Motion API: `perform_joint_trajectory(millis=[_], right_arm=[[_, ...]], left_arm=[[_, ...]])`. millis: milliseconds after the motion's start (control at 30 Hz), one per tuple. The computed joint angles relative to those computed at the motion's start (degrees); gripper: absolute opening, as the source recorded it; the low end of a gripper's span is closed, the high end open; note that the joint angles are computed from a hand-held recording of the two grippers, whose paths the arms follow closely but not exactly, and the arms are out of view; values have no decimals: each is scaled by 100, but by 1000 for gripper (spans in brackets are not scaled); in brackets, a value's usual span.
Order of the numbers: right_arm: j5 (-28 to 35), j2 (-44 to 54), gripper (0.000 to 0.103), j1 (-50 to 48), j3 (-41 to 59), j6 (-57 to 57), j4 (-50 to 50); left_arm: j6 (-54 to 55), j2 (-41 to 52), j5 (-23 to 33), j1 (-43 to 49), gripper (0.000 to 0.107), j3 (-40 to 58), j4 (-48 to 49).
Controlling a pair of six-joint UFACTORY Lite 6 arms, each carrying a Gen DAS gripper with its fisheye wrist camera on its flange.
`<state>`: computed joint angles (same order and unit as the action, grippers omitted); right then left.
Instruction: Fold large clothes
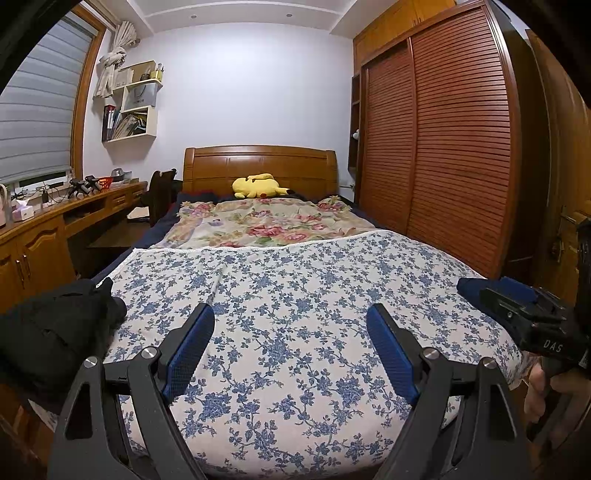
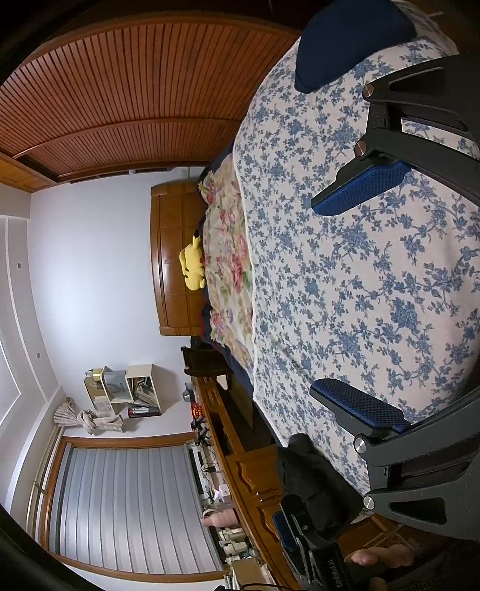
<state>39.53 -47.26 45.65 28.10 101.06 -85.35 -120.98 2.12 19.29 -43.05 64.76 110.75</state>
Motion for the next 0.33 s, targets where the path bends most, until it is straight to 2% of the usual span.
perform_joint_trajectory(millis=[333], right_arm=[[-30, -93, 91, -13, -25, -119, 84]], left_arm=[[-11, -12, -23, 14, 85, -5, 14]])
